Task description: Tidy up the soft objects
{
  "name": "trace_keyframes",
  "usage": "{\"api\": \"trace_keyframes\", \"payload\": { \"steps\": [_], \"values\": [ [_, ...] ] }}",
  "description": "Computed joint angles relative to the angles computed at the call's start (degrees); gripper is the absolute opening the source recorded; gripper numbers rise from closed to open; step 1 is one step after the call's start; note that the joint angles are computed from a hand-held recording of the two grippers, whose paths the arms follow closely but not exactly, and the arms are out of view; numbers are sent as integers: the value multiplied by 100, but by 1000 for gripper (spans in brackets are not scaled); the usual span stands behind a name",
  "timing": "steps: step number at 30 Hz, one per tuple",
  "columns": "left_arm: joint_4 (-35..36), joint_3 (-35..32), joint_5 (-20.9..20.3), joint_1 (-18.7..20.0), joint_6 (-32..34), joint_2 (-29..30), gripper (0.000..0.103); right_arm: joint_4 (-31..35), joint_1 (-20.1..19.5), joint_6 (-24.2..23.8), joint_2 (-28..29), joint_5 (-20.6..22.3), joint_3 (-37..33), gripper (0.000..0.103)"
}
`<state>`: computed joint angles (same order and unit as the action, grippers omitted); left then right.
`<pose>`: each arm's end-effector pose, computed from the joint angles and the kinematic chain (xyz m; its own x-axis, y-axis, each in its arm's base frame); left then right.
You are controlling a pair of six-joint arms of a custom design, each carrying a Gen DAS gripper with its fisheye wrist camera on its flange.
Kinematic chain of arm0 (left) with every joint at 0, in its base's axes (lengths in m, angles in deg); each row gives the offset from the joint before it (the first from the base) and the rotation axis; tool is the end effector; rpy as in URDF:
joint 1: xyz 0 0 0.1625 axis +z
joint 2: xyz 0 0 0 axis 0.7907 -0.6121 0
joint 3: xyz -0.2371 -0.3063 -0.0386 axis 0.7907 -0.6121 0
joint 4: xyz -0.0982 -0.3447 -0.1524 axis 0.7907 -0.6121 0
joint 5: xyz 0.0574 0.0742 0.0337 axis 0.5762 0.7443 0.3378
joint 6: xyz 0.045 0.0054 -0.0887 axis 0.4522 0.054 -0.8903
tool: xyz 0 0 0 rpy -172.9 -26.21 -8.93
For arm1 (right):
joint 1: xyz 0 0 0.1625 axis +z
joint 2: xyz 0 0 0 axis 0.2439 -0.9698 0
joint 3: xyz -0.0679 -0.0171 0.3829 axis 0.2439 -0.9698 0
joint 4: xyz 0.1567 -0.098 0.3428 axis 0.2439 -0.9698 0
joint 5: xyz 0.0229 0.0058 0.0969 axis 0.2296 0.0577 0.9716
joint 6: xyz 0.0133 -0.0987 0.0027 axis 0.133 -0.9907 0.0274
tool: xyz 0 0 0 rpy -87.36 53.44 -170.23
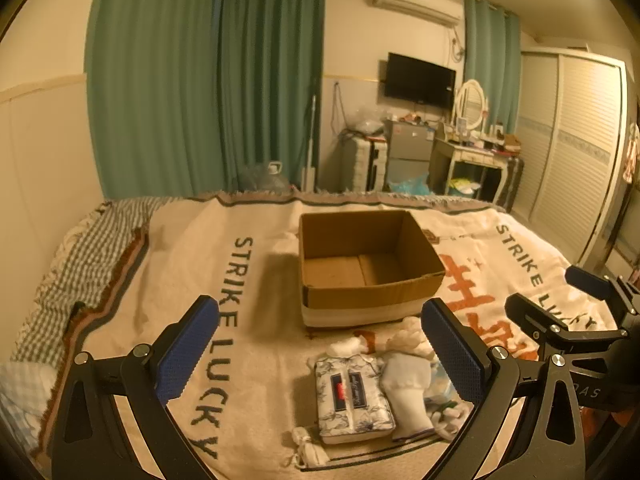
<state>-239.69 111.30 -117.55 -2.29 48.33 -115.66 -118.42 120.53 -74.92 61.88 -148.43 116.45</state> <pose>-0.0590 -0.3842 0.4196 -0.7214 0.2326 -0.6523 0.6626 0.5057 -0.5525 0.4590 -0.4037 -0.0190 -0.6645 0.0789 0.7431 -0.6037 0.5294 -0.5961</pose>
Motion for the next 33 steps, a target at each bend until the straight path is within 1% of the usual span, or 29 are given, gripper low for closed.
{"api": "trace_keyframes", "payload": {
  "steps": [29,33],
  "values": [
    [-75,16,-11,37,-36,40,103,92,-10,-6,4,-2,-74,103],
    [-79,48,2,-12,-41,42,103,45,-27,-19,6,-3,-30,103]
  ]
}}
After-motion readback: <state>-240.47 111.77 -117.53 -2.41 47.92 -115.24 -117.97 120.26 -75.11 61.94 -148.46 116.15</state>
